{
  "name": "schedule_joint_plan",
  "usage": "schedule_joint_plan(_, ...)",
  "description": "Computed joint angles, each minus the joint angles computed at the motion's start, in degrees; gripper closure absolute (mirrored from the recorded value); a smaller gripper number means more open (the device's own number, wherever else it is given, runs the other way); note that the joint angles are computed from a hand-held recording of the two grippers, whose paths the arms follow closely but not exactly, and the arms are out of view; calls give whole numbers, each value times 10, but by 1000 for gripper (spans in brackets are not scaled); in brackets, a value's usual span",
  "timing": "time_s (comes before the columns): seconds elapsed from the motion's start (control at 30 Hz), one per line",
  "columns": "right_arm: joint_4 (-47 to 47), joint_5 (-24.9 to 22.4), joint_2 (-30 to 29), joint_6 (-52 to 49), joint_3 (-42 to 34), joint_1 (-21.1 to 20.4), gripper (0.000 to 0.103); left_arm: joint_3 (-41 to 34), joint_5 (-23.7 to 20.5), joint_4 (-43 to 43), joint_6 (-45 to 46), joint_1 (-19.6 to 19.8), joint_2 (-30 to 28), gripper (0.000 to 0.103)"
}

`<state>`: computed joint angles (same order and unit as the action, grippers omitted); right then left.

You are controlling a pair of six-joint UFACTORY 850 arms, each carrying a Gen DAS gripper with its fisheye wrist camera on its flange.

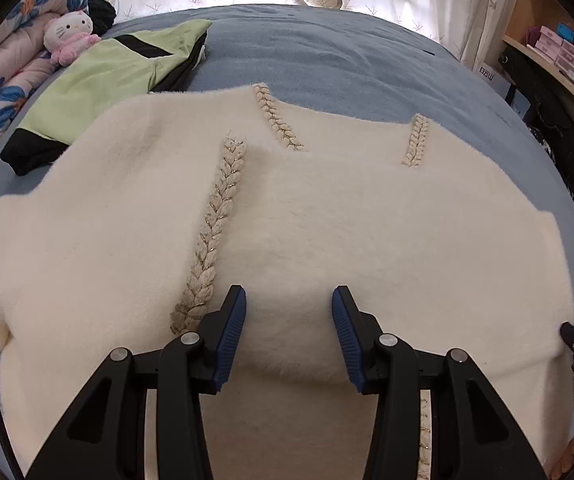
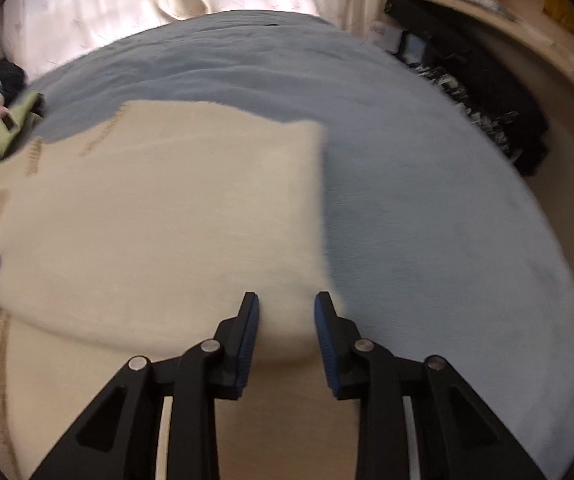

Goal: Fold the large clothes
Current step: 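Move the left tool to the cardigan sleeve cuff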

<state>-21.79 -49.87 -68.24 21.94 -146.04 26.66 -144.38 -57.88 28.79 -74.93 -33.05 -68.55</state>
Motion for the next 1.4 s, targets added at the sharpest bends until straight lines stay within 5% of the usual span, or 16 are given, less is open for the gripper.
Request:
schedule_joint_plan(0.17, 66, 8, 20, 5, 34, -16, 57, -8, -11, 3, 5, -2, -2, 59)
schedule_joint_plan(0.37, 81, -58, -34, 2, -71, -14, 57, -41, -31, -3, 18, -3, -19, 58)
schedule_joint_plan(0.63, 109, -4, 49, -10, 68, -9, 56, -71, -63, -14, 23, -10, -26, 57)
schedule_joint_plan(1.03, 119, 76, 173, -27, 233, 19, 56, 100, -29, 27, -47, -50, 101, 57)
schedule_joint_plan(1.4, 83, 123, 264, -36, 324, 84, 56, 398, 27, 110, -220, -81, 316, 52)
